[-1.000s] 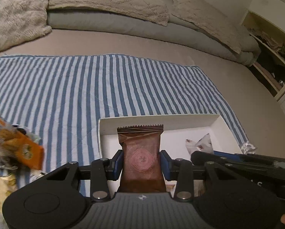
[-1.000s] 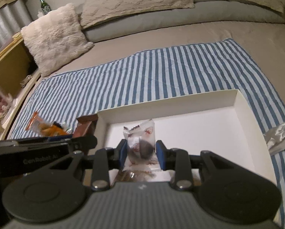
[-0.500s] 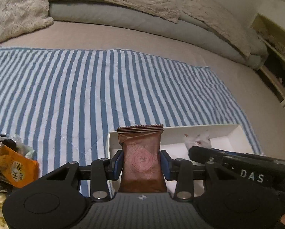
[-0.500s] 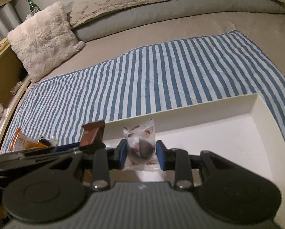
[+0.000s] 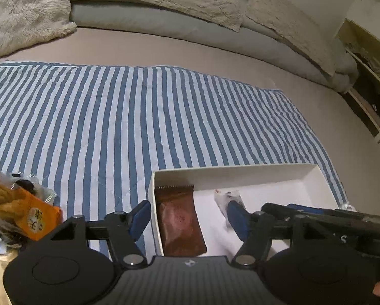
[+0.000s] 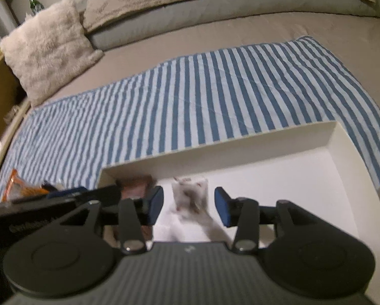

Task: Organize snacks
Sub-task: 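Open left gripper dropping brown packet while right gripper releases clear packet in tray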

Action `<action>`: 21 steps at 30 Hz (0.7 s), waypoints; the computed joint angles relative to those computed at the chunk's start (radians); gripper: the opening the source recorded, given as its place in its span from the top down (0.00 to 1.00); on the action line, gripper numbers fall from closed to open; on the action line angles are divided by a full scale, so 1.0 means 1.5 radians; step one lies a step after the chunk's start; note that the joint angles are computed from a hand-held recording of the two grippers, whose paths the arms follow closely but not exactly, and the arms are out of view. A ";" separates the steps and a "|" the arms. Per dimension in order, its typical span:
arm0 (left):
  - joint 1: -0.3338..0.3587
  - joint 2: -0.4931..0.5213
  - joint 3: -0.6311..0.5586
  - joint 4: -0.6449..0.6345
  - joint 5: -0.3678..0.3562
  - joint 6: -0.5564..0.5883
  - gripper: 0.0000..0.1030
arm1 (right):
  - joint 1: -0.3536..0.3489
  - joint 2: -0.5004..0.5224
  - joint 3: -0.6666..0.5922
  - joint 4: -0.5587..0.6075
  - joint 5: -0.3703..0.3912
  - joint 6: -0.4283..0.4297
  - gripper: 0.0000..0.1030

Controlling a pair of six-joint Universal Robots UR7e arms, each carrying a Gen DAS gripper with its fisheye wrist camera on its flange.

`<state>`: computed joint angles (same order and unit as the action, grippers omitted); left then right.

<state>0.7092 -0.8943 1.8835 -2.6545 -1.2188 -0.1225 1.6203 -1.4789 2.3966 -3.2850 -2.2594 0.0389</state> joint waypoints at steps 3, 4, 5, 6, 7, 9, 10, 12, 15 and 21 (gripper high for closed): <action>-0.005 -0.010 0.007 0.010 0.003 0.001 0.33 | 0.009 -0.016 0.010 0.011 -0.013 0.011 0.48; -0.006 -0.013 0.010 0.013 0.005 0.001 0.32 | 0.012 -0.020 0.013 0.012 -0.017 0.013 0.47; -0.008 -0.017 0.012 0.020 0.007 0.001 0.32 | 0.016 -0.022 0.015 0.014 -0.021 0.015 0.47; -0.010 -0.020 0.013 0.025 0.009 0.000 0.32 | 0.020 -0.025 0.016 0.018 -0.025 0.016 0.45; -0.011 -0.023 0.015 0.030 0.010 -0.001 0.32 | 0.023 -0.028 0.019 0.020 -0.028 0.017 0.45; -0.015 -0.031 0.019 0.040 0.013 -0.003 0.32 | 0.031 -0.035 0.022 0.030 -0.034 0.021 0.43; -0.016 -0.034 0.021 0.044 0.014 -0.003 0.32 | 0.034 -0.034 0.021 0.031 -0.037 0.021 0.43; -0.019 -0.042 0.026 0.050 0.017 -0.004 0.32 | 0.040 -0.039 0.026 0.031 -0.044 0.022 0.40; -0.023 -0.054 0.033 0.055 0.021 -0.006 0.28 | 0.051 -0.044 0.031 0.033 -0.056 0.027 0.35; -0.032 -0.080 0.049 0.066 0.029 -0.006 0.24 | 0.079 -0.064 0.042 0.046 -0.076 0.033 0.30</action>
<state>0.6614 -1.0144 1.9566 -2.5552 -1.1747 -0.1316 1.7383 -1.5749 2.4595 -3.2164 -2.3734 0.0887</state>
